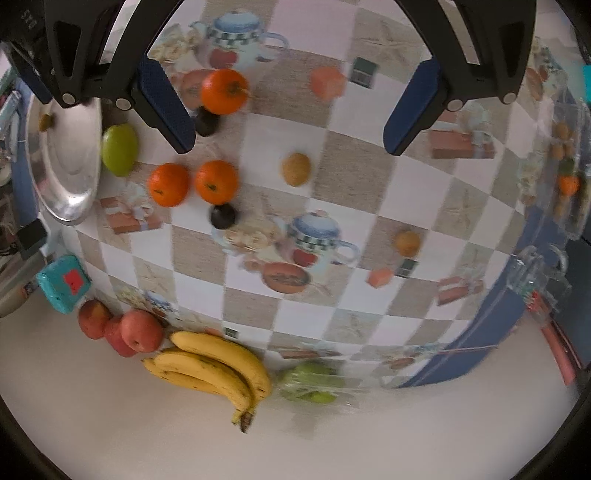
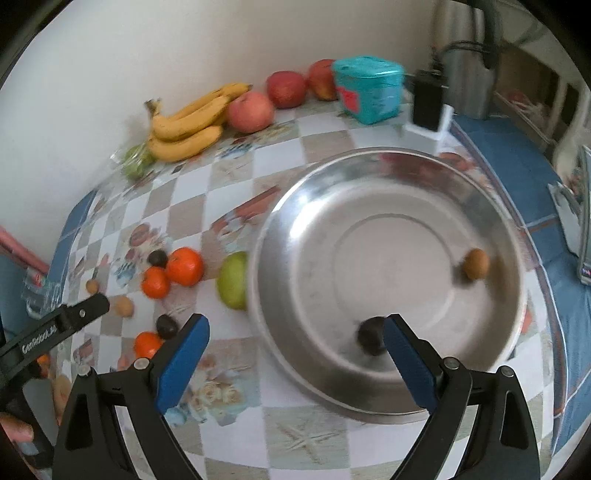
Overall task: Organize fruits
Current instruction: 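Withdraw both grippers from the plate back toward the fruits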
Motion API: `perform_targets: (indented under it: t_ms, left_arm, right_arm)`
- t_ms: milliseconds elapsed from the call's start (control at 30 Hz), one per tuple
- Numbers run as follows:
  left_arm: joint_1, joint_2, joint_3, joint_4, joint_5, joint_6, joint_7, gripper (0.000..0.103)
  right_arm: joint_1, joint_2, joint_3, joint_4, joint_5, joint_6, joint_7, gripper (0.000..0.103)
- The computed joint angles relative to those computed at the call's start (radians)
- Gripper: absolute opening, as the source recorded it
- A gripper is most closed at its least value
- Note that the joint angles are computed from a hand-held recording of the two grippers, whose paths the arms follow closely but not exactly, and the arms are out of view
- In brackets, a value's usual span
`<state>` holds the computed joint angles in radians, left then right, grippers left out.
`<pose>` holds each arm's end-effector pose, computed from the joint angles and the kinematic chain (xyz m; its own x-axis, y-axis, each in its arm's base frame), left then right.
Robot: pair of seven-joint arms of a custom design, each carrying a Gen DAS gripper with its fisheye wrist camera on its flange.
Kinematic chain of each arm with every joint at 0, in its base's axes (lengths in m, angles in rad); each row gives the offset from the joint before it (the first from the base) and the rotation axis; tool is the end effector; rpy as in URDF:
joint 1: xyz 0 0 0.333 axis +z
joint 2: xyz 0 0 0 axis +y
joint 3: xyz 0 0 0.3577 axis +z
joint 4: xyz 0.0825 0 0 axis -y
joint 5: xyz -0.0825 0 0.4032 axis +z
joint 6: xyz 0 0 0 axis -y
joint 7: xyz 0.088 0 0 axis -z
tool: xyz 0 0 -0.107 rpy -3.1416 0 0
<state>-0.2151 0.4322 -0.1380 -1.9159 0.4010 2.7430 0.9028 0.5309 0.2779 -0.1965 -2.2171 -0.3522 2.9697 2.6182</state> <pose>0.6454 -0.2450 0.3355 -0.0091 -0.9990 0.0433 -0.9078 -0.0099 -0.4192 0.5670 0.2264 0.3266 -0.2953 -0.9292 -0.2222 -0.8271 0.3650 -0.4275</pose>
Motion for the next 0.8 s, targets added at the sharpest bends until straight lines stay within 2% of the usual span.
perform_targets:
  t_ms: [100, 233, 367, 467, 567, 667, 800]
  left_arm:
    - [0.001, -0.011, 0.018, -0.009, 0.02, 0.001, -0.012, 0.103]
    - [0.037, -0.025, 0.01, -0.028, -0.018, 0.016, -0.016, 0.103]
    - [0.047, -0.032, 0.02, -0.038, -0.021, 0.021, -0.036, 0.103]
    - [0.075, -0.031, -0.003, -0.042, -0.061, 0.025, -0.009, 0.103]
    - [0.079, -0.029, -0.005, -0.043, -0.082, 0.023, -0.01, 0.103]
    - [0.074, -0.024, 0.004, -0.04, -0.081, 0.018, -0.023, 0.103]
    - [0.086, -0.008, -0.005, -0.028, -0.105, -0.005, -0.017, 0.103]
  right_arm:
    - [-0.012, 0.011, 0.035, 0.029, 0.024, -0.025, -0.039, 0.095]
    - [-0.043, 0.031, 0.098, 0.062, 0.12, -0.006, -0.119, 0.095]
    - [-0.032, 0.056, 0.114, 0.102, 0.191, -0.002, -0.172, 0.095]
    - [-0.071, 0.084, 0.181, 0.137, 0.289, 0.007, -0.271, 0.095]
    - [-0.053, 0.104, 0.174, 0.163, 0.343, -0.003, -0.3, 0.095]
    - [-0.059, 0.136, 0.193, 0.201, 0.402, -0.021, -0.343, 0.095]
    - [-0.042, 0.156, 0.179, 0.223, 0.437, -0.047, -0.361, 0.095]
